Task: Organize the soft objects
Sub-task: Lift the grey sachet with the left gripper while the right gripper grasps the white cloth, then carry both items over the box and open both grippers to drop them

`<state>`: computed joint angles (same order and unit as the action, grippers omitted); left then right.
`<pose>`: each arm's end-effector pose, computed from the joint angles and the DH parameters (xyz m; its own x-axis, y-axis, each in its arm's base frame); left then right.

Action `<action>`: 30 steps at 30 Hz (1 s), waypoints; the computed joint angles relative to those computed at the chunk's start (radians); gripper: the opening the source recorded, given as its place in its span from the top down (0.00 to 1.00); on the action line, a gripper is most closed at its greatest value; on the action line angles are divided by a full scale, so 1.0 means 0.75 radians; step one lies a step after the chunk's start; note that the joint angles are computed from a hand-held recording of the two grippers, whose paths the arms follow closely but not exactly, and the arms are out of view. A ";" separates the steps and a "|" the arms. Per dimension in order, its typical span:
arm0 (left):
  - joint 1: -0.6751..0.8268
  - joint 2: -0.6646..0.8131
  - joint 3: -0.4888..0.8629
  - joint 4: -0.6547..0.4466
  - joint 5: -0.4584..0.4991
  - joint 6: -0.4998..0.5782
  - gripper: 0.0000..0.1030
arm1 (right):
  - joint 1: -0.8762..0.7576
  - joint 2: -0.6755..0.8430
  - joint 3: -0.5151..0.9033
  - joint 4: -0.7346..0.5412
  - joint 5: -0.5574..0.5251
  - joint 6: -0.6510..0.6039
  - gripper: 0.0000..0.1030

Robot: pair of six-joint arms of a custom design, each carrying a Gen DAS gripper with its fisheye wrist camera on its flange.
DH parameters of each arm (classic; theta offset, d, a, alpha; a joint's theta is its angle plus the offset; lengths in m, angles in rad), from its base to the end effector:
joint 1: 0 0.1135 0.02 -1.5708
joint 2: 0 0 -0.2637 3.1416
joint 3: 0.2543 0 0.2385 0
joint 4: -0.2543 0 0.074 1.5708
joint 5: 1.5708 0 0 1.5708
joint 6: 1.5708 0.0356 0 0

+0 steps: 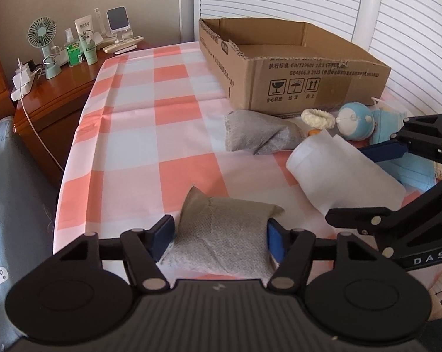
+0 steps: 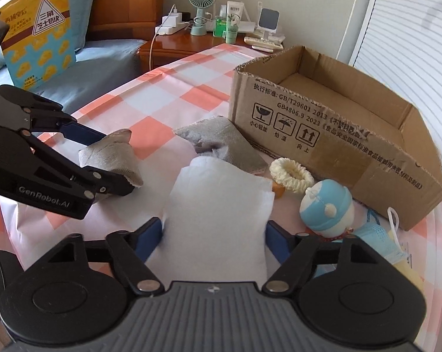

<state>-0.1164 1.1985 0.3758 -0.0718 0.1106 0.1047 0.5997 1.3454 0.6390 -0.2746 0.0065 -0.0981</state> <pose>0.1918 -0.0264 0.1454 -0.7511 0.1924 -0.6315 0.2640 0.9643 -0.0202 0.1954 0.1333 0.1753 -0.6278 -0.5478 -0.5530 -0.6259 0.7776 -0.0599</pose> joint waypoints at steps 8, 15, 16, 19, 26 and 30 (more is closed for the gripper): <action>-0.015 -0.060 0.020 -0.076 -0.018 -0.032 0.54 | -0.020 -0.115 0.007 -0.078 -0.024 -0.017 0.70; -0.050 -0.124 0.042 -0.159 -0.052 -0.039 0.56 | -0.125 -0.213 0.040 -0.189 -0.131 -0.038 0.71; -0.059 -0.144 0.044 -0.175 -0.058 -0.041 0.56 | -0.151 -0.222 0.050 -0.209 -0.158 -0.040 0.71; -0.078 -0.203 0.053 -0.223 -0.070 -0.039 0.56 | -0.240 -0.261 0.076 -0.261 -0.240 -0.056 0.71; -0.111 -0.313 0.094 -0.323 -0.104 -0.038 0.56 | -0.433 -0.265 0.200 -0.367 -0.397 -0.099 0.71; -0.142 -0.323 0.131 -0.351 -0.131 -0.043 0.56 | -0.520 -0.220 0.281 -0.376 -0.440 -0.106 0.71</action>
<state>-0.2231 0.9564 0.4741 -0.3349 0.0124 0.0721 0.2099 1.1804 0.8496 -0.5566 -0.3236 -0.1775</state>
